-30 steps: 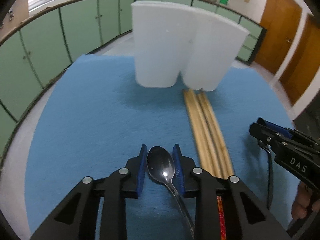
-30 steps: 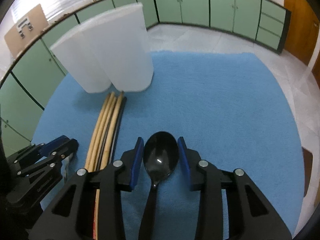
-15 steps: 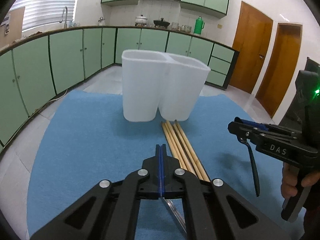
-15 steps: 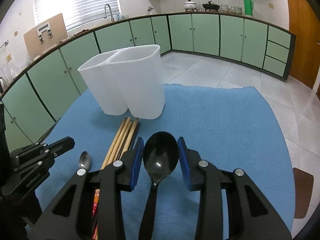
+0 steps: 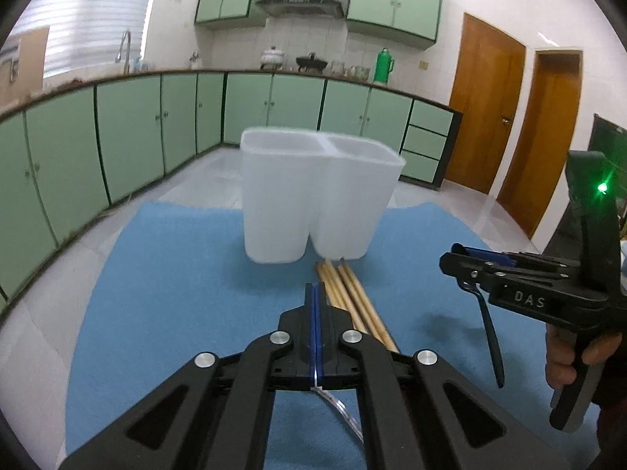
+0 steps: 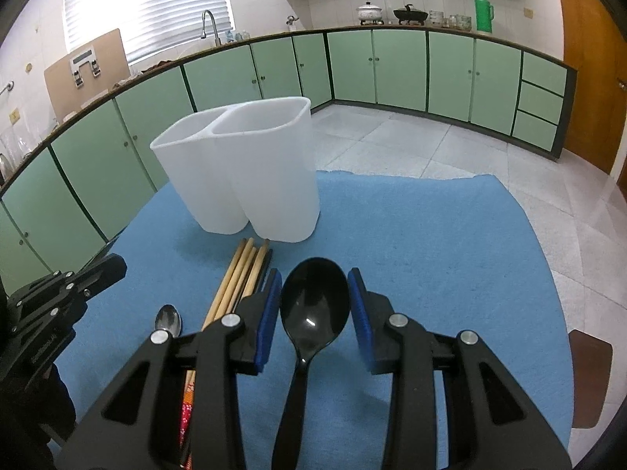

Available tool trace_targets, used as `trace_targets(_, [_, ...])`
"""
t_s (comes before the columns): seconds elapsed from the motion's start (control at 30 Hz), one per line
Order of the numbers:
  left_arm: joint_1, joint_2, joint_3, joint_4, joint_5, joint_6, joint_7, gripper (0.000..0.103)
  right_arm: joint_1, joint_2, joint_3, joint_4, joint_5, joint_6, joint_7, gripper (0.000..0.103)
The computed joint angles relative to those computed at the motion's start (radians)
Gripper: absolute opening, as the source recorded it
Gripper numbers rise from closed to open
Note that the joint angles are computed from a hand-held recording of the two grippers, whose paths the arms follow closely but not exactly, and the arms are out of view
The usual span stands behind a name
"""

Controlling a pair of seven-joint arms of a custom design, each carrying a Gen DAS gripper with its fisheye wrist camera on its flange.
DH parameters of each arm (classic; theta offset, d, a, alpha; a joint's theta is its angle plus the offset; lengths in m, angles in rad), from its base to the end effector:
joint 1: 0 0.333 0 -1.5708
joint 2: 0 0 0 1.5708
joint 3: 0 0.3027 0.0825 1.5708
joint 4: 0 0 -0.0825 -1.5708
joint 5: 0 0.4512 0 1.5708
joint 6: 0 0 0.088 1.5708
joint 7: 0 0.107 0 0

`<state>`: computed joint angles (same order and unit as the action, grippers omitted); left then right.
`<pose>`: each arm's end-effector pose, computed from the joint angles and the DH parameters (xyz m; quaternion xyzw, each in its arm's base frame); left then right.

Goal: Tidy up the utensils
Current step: 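Lift the silver spoon with the left tool while the right tool lifts the black spoon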

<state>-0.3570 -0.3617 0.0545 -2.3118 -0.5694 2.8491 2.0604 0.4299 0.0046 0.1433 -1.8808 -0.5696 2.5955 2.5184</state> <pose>0.5394 -0.1358 0.5485 -0.5215 0.7189 -0.4175 0.1923 0.5606 0.3743 0.5475 -0.6508 0.6455 -0.2283 0.3281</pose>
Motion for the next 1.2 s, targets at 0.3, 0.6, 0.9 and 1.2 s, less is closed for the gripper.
trace_targets(0.3, [0.136, 0.024, -0.118, 0.022, 0.205, -0.177, -0.320, 0.050, 0.005, 0.003, 0.002, -0.012, 0.057, -0.016, -0.022, 0.033])
trace_targets(0.6, [0.176, 0.089, -0.167, 0.080, 0.413, -0.225, -0.507, 0.050, 0.002, -0.004, 0.002, -0.022, 0.063, -0.026, -0.015, 0.033])
trace_targets(0.9, [0.153, 0.075, -0.160, 0.080, 0.436, -0.248, -0.547, 0.027, 0.006, 0.001, 0.001, -0.013, 0.060, -0.028, -0.004, 0.033])
trace_targets(1.2, [0.038, -0.046, -0.067, -0.048, 0.236, -0.008, -0.283, 0.026, -0.012, -0.037, 0.010, -0.041, -0.044, 0.060, 0.049, 0.033])
